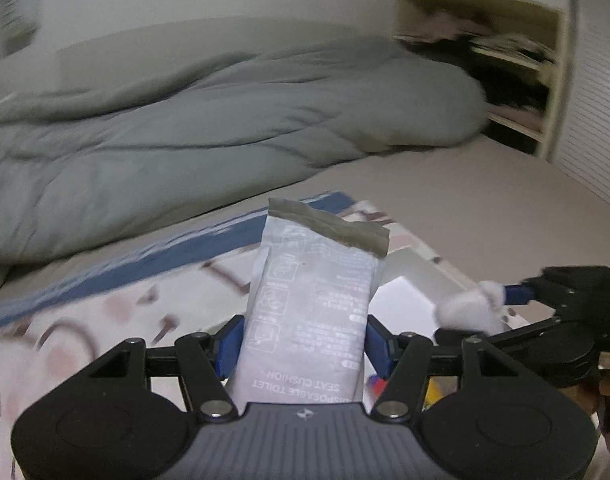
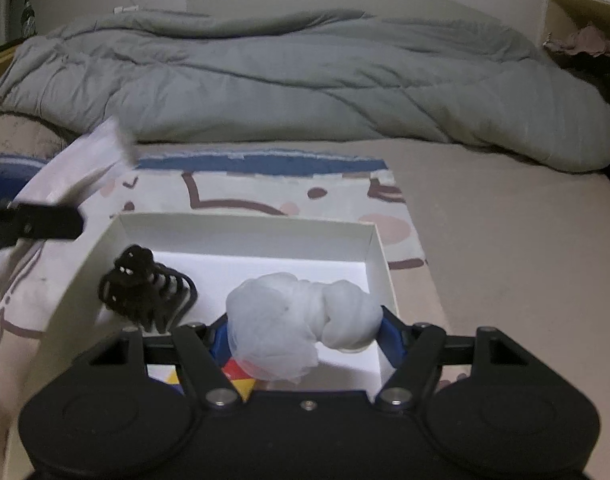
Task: Organize objects
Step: 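Lower the cotton balls into the white box with the right tool while the left tool lowers the packet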
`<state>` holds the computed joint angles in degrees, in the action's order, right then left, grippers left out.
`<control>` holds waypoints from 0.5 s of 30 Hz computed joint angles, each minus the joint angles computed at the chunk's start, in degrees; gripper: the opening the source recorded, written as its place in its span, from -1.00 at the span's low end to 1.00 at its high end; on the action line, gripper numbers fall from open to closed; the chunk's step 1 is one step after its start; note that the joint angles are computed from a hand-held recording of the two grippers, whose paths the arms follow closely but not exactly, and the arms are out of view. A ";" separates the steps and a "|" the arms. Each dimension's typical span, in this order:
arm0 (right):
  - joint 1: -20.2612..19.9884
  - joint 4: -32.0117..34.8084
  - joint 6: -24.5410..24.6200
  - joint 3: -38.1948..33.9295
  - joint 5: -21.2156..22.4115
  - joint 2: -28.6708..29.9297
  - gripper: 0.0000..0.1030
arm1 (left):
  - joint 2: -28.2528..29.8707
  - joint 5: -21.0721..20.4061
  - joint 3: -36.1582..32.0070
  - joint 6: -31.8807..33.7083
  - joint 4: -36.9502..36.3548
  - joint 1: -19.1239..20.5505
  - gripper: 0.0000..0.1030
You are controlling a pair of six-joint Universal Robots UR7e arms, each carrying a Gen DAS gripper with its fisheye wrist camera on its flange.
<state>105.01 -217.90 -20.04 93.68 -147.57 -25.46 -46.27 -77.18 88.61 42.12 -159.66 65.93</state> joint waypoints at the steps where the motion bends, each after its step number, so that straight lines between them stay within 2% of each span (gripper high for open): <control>1: -0.35 -0.05 -0.57 0.23 0.26 -0.13 0.37 | 0.97 -1.04 -1.05 1.64 0.74 -0.04 0.21; 4: -1.37 -0.41 -1.68 0.83 0.93 -0.46 0.37 | 3.85 -4.18 -4.29 6.48 2.86 -0.04 0.21; 7: -2.70 0.74 0.59 1.62 1.65 -1.26 0.37 | 6.76 -8.21 -8.85 10.37 7.90 0.36 0.21; 10: -3.90 1.14 1.92 3.24 4.19 -2.29 0.36 | 9.96 -8.96 -12.77 15.00 10.74 0.18 0.21; 15: -5.13 1.97 3.24 4.74 7.35 -3.50 0.35 | 14.03 -8.35 -16.83 26.93 14.33 -0.43 0.21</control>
